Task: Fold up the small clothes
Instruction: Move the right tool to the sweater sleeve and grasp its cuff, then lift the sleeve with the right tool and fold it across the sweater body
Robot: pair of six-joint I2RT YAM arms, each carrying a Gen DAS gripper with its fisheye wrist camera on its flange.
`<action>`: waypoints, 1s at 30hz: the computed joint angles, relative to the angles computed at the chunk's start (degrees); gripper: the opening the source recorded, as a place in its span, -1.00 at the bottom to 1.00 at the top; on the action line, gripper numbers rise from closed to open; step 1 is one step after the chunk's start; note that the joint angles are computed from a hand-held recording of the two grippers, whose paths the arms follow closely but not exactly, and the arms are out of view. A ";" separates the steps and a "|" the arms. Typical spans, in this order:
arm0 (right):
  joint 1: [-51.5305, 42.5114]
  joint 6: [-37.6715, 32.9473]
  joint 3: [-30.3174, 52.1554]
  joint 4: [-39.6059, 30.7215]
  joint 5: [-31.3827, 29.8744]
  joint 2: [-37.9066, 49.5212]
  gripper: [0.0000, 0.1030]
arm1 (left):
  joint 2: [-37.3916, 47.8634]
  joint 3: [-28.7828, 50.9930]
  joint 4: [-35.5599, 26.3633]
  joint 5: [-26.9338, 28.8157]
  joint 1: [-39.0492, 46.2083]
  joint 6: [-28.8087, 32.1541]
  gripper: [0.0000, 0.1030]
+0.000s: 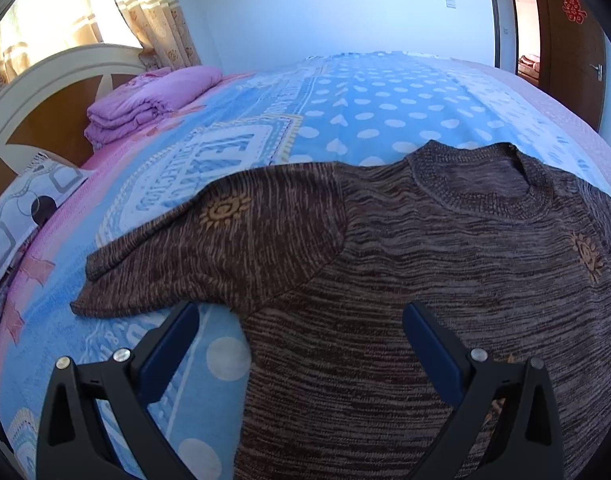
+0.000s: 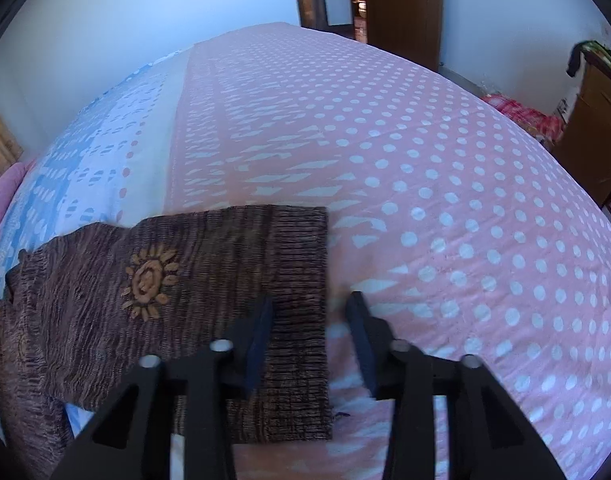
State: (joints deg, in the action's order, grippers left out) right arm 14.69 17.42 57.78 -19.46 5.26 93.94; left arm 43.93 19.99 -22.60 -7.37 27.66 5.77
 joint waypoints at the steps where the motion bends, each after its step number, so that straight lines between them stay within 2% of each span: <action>1: 0.09 -0.69 0.03 0.15 -1.77 -0.28 -0.87 | -0.23 -0.11 -0.11 0.34 0.21 0.13 1.00; 9: 3.78 -0.81 3.09 -3.45 0.60 -4.27 -0.88 | -2.19 0.39 -2.19 5.72 3.83 0.69 1.00; 18: 12.81 -0.42 12.52 -10.65 4.91 -7.85 -0.88 | -4.09 0.97 -4.23 10.35 7.29 2.13 1.00; 24: 22.10 -0.59 22.91 -16.13 9.44 -4.09 -0.88 | -4.94 1.28 -5.32 13.16 9.29 3.41 1.00; 30: 31.71 0.52 33.60 -18.83 11.41 4.38 -0.88 | -5.25 1.45 -6.30 16.72 13.57 5.75 1.00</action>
State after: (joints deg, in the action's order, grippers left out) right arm 46.40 17.94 91.38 -38.29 16.67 98.31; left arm 38.68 21.44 -28.90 9.35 41.23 11.51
